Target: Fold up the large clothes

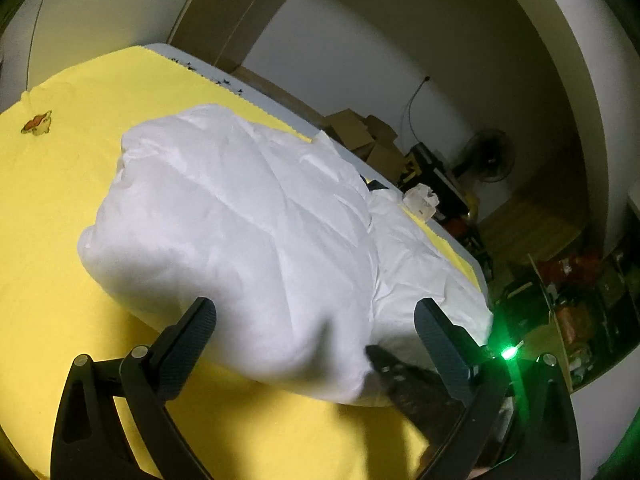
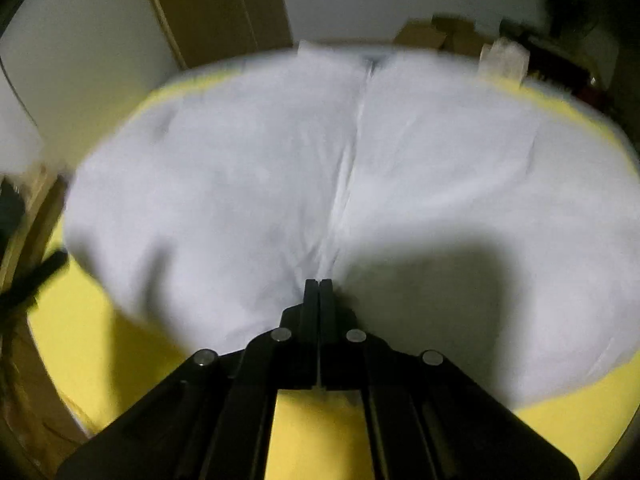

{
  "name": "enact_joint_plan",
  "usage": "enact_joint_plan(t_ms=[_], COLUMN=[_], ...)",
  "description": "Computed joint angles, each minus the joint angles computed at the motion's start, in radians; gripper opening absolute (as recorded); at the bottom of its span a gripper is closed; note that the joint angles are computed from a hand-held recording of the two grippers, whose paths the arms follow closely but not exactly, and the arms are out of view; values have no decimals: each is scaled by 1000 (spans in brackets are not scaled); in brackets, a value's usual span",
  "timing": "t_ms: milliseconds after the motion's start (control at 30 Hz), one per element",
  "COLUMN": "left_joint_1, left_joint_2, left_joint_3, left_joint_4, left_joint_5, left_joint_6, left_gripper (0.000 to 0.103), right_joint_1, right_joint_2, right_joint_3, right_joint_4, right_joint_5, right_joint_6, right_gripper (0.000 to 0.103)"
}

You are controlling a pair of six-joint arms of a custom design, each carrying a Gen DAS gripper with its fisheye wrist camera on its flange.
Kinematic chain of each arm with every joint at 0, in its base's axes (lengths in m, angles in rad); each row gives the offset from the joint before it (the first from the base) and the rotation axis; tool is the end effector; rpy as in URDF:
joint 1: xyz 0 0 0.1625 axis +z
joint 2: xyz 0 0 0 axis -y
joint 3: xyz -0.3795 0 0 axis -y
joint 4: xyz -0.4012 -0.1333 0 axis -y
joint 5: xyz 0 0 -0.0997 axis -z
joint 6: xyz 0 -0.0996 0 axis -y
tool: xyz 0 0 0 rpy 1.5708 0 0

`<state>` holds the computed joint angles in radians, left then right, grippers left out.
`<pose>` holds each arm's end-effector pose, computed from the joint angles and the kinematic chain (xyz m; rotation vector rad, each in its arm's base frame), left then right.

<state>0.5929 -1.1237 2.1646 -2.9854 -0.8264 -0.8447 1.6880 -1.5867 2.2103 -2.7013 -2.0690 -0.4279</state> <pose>-0.2912 -0.4383 0.1267 -0.0194 2.7415 -1.1603 0.1377 -0.4362 0.2796 0.5193 -2.4755 0.5465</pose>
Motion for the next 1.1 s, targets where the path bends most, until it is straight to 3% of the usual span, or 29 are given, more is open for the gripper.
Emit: enact_joint_plan(t_ms=[133,200,233,300,333,400,467,500,567,600,700,800,867,900,933,967,1033,1100], left_joint_1=[4,0,-4,-14,-15,-11,-1,3,6,9,15,20,17,12,11,10,9,8], left_joint_2=[-9,-25,-34,-51,-60,-73,-75,-72,-60,-55,-34,-25,-28,-28,-34,-38,-44,-48], left_joint_3=[6,20,28,43,51,62,61,60,52,47,30,20,24,24,25,27,29,26], left_joint_4=[7,10,8,5,6,6,-7,-16,-32,-37,-40,-38,-39,-35,-30,-31,-30,-30], left_joint_5=[-5,-9,-5,13,18,19,12,9,2,-2,-17,-32,-31,-25,-22,-19,-16,-13], left_joint_6=[-8,-19,-19,-15,-17,-31,-35,-34,-23,-16,-10,-10,-9,-11,-10,-12,-16,-14], left_gripper=[99,100,100,100,100,100,100,100,100,100,100,100,100,100,100,100,100,100], right_joint_1=[-40,-3,-4,-42,-46,-49,-99,-161,-266,-328,-402,-414,-413,-394,-387,-376,-333,-332], right_joint_2=[57,71,49,-36,-79,-108,-108,-101,-117,-115,-123,-122,-125,-120,-134,-153,-156,-94], right_joint_3=[58,47,31,17,16,19,-7,-29,-66,-81,-65,-73,-107,-145,-161,-173,-204,-294], right_joint_4=[-187,-173,-108,-52,-87,-251,-299,-260,-75,3,45,69,155,223,254,243,198,252], right_joint_5=[18,-39,-19,109,141,124,121,162,252,328,441,457,455,428,444,500,530,578], right_joint_6=[-76,-77,-67,-6,-19,-102,-127,-97,-9,11,14,25,51,107,147,145,117,160], right_gripper=[0,0,0,0,0,4,4,4,0,0,0,0,0,1,5,5,5,5])
